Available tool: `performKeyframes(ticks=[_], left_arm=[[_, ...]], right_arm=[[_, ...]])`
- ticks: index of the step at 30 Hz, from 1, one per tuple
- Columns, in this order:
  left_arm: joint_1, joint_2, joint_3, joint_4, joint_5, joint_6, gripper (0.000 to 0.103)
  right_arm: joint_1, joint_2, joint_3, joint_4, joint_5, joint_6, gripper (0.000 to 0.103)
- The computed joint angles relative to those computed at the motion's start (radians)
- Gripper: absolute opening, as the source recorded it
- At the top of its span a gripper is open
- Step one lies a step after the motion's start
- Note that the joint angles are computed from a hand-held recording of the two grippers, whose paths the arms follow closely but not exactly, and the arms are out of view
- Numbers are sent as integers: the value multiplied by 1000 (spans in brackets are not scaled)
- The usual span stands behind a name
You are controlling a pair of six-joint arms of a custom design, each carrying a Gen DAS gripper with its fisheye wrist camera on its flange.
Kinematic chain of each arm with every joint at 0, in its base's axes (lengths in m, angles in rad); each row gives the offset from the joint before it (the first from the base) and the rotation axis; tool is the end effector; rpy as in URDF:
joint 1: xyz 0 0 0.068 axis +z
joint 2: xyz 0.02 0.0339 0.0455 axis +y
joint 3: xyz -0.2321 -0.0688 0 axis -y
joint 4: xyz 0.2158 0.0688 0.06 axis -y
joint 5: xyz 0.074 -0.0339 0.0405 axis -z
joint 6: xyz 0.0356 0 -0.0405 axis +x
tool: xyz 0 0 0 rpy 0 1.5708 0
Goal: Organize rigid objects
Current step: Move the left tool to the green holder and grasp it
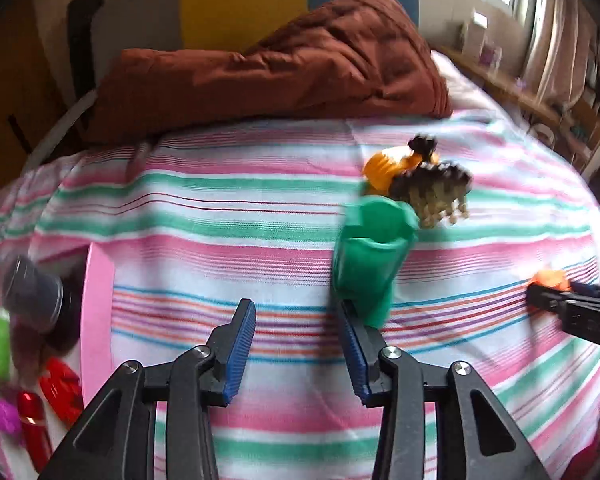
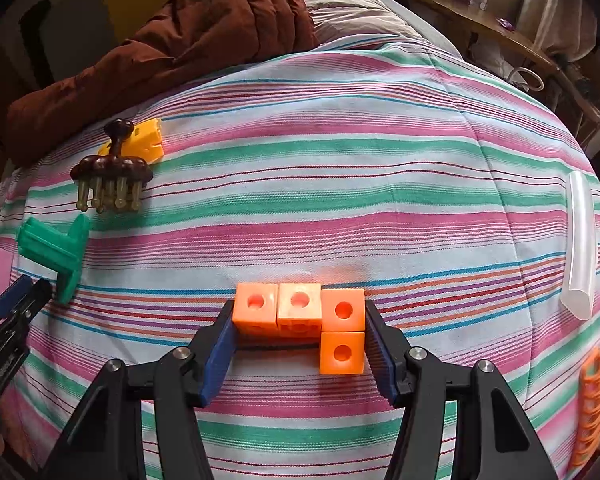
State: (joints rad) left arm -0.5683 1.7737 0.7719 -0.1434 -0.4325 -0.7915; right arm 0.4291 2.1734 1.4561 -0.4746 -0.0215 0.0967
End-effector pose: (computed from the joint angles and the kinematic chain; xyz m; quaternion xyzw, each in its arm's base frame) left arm 0.2419 -0.1368 0.0945 -0.1514 0.9437 0.0334 0.2923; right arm 0.3581 0.1647 0.1063 -0.1645 0.9682 0.0591 0.1791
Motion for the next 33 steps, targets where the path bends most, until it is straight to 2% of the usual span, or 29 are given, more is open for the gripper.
performKeyframes(ticks=[3,6,12,14,19,20,21,26,33], left_arm=[[-60,-71,-70,68,-47,-29,43],[-103,-65,-36,93,-68,4,43],[-72,89,183,-44,-71,42,43],[-56,101,192,-58,-63,30,43],[-35,120,179,4,-62,68,43],[-29,126,181,15,-60,78,42],[-23,124,170,36,-53,88,35],[-30,95,114,84,-56,106,35],[-99,-27,-29,118,-73,13,35]], right_arm=[[3,-8,-10,1,3,1,60],[11,-5,-10,4,6,9,60],[14,10,15,-8,8,5,60],[8,20,24,-8,5,0,60],[4,18,23,-13,5,-9,60],[2,26,33,-16,4,-14,60],[0,24,29,-12,3,-15,60],[-1,30,26,4,3,-17,60],[-32,58,33,48,-89,-20,60]])
